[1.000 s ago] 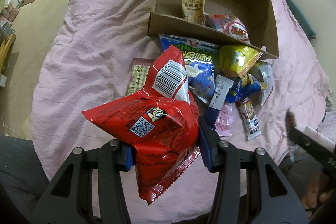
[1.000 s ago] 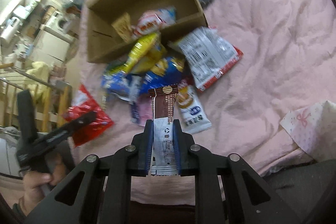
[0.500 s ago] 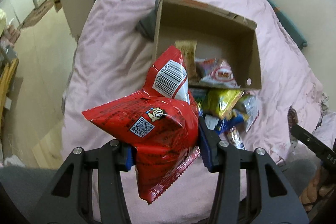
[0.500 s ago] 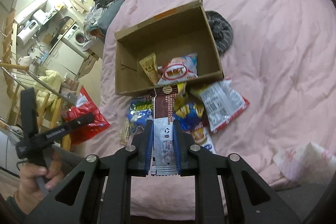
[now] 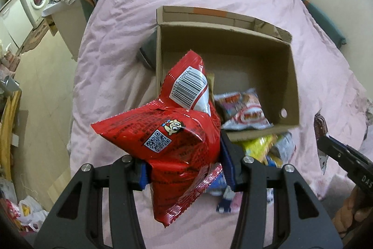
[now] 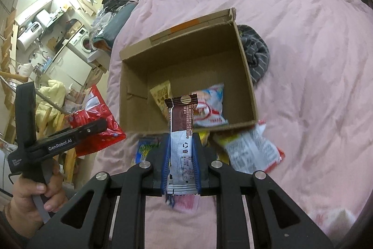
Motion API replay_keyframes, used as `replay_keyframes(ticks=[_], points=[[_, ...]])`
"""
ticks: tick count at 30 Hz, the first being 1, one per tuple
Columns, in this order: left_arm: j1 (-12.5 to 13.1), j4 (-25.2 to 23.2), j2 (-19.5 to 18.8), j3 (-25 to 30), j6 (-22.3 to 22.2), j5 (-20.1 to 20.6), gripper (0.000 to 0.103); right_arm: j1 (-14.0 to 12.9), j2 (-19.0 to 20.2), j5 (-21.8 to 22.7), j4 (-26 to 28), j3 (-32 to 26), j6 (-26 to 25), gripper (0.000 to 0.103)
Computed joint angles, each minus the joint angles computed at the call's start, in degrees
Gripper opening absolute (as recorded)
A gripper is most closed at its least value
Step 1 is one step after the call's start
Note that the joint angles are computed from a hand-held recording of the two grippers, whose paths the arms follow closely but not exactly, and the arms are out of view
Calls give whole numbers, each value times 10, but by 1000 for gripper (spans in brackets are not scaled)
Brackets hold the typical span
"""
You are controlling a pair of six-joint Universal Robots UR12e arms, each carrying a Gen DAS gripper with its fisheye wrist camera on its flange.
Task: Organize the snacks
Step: 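Carry the red bag and chocolate bar into the box and release both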
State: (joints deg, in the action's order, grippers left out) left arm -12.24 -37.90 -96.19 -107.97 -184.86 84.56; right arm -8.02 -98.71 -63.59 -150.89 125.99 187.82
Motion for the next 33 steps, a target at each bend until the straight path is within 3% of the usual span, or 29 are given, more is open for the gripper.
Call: replay_keyframes(ticks=[4, 10, 15, 22, 33], points=[[-5, 1, -27, 24, -7, 13, 45, 4, 29, -14, -15, -18, 4, 18], [-16, 11, -61, 49, 19, 29, 45, 5, 72, -38, -42, -41, 13, 19], [-16, 40, -79, 49, 41, 17, 45, -6, 97, -21, -80, -34, 32, 19], [-21, 34, -96, 57, 53, 22, 45, 1, 117, -53, -75, -45, 18, 19], [-15, 25, -103, 62, 30, 9, 47, 13, 125, -65, -64, -55, 1, 19]])
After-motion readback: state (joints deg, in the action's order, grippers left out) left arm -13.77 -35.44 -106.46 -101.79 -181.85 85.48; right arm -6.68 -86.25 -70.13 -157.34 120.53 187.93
